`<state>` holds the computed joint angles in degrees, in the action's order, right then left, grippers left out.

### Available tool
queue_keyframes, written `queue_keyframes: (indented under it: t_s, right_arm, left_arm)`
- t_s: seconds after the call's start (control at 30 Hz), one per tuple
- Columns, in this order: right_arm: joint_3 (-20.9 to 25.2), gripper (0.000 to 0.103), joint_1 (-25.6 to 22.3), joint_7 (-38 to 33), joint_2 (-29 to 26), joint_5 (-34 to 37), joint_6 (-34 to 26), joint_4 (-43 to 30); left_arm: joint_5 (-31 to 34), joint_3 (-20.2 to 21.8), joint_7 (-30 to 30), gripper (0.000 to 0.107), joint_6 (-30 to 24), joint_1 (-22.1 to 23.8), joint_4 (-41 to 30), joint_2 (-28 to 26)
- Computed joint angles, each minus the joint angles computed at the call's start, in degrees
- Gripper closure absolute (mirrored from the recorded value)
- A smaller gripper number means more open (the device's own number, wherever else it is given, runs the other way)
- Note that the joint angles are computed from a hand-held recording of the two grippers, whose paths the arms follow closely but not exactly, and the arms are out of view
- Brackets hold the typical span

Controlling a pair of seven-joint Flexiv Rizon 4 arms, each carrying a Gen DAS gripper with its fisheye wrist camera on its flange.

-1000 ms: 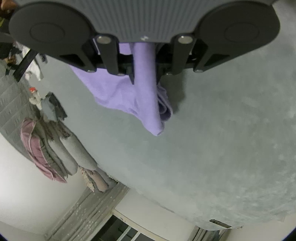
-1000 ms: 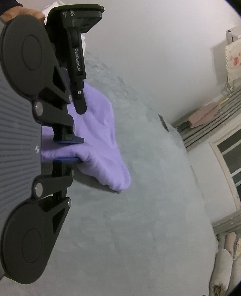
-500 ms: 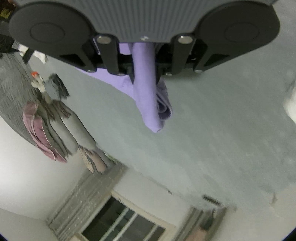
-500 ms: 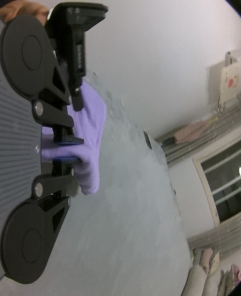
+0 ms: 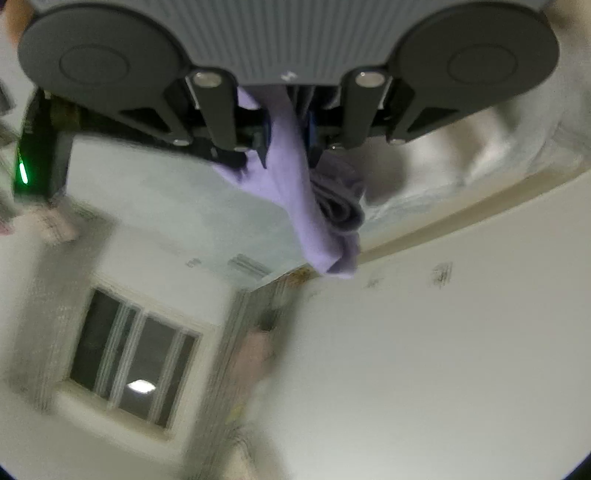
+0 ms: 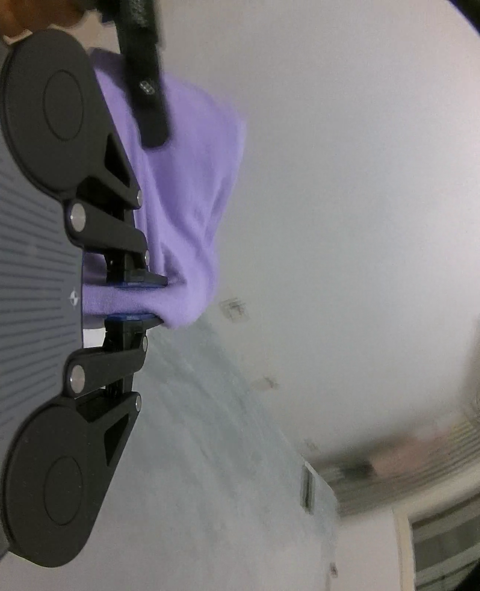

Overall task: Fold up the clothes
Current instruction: 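Lift the folded pants with both grippers onto the white clothes stack, then open both grippers and release the pants on the stack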

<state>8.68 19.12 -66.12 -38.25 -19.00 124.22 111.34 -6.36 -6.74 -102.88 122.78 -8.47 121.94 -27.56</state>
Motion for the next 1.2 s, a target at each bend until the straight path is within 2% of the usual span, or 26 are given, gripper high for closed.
queue_keyframes:
  t_s: [0.03,0.13,0.23,0.3,0.33,0.37,0.4,0.43,0.5,0.53,0.6,0.63,0.7,0.77,0.87,0.9,1.0,1.03,1.2]
  right_arm:
    - [-0.11,0.090,0.28,0.87,-1.28,-2.84,-1.93,-1.63]
    - [-6.89,0.087,8.46,-4.08,-2.63,1.50,-11.08,-4.48]
    - [-10.82,0.083,12.83,-7.73,-3.00,6.90,-8.95,-4.90]
    - [-16.14,0.081,16.99,-9.98,-3.66,11.53,-10.10,-7.53]
    - [-20.19,0.081,20.77,-11.21,-3.61,14.97,-10.87,-7.67]
    - [-22.38,0.081,23.49,-15.00,-3.57,20.22,-12.37,-8.50]
    - [-23.57,0.080,24.62,-15.69,-3.32,21.74,-12.86,-8.24]
    - [-23.59,0.078,24.14,-13.29,-2.81,19.53,-12.06,-6.85]
    - [-18.19,0.076,19.89,-14.23,-0.77,17.90,-11.60,-4.43]
    - [-14.63,0.075,16.91,-14.57,0.38,16.24,-11.32,-2.81]
    - [-7.49,0.065,10.44,-14.57,2.24,12.29,-10.91,0.34]
    - [-3.96,0.062,7.00,-14.22,2.94,9.96,-10.76,1.89]
    - [2.33,0.052,0.33,-12.84,3.91,5.20,-9.83,4.82]
    - [7.53,0.048,-5.97,-10.54,4.46,-0.07,-8.26,7.65]
    - [13.19,0.039,-14.67,-5.52,4.79,-9.66,-5.53,11.67]
    - [13.12,0.034,-15.62,-5.14,4.48,-11.18,-5.03,11.76]
    - [9.42,0.030,-12.71,-6.71,6.32,-9.41,0.89,16.63]
    - [9.16,0.030,-13.12,-5.88,5.76,-10.70,1.77,16.91]
    - [5.70,0.030,-11.31,-2.73,7.02,-10.94,2.77,19.02]
  left_arm:
    - [-1.66,0.93,-0.30,0.091,0.95,-1.32,0.80,-0.91]
    - [-2.10,1.33,-0.55,0.087,4.80,-2.46,1.11,-2.59]
    - [-3.24,1.53,0.69,0.078,5.32,-3.86,0.71,-2.29]
    - [-3.67,1.25,1.04,0.077,4.46,-4.03,0.65,-1.77]
    - [-3.40,0.84,0.69,0.076,4.11,-3.61,0.89,-1.41]
    - [-2.51,0.08,-0.30,0.074,3.96,-2.58,1.39,-0.98]
    - [-1.55,-0.62,-1.36,0.073,3.79,-1.58,1.87,-0.55]
    - [-0.95,-0.94,-2.22,0.072,3.68,-0.96,2.34,-0.15]
    - [-0.99,-0.55,-3.20,0.070,3.73,-0.84,3.29,0.60]
    - [-1.71,0.04,-3.21,0.064,3.83,-1.53,3.66,0.91]
    - [-5.98,2.55,-1.16,0.049,4.41,-5.73,4.08,1.16]
    - [-9.33,4.19,0.87,0.041,5.02,-8.81,4.20,1.01]
    - [-16.35,6.55,5.34,0.040,6.44,-14.35,4.34,0.57]
    - [-23.71,7.69,10.22,0.038,7.68,-19.08,4.32,0.10]
    - [-36.33,8.23,18.40,0.032,7.69,-25.91,3.72,-0.44]
    - [-40.80,8.30,21.38,0.032,8.06,-28.12,3.20,-0.87]
    - [-54.08,7.55,30.50,0.023,9.98,-33.70,0.84,-2.37]
    - [-58.12,6.94,33.04,0.019,11.23,-35.02,-0.08,-2.85]
    - [-72.82,2.38,44.03,0.005,19.52,-38.22,-5.77,-5.89]
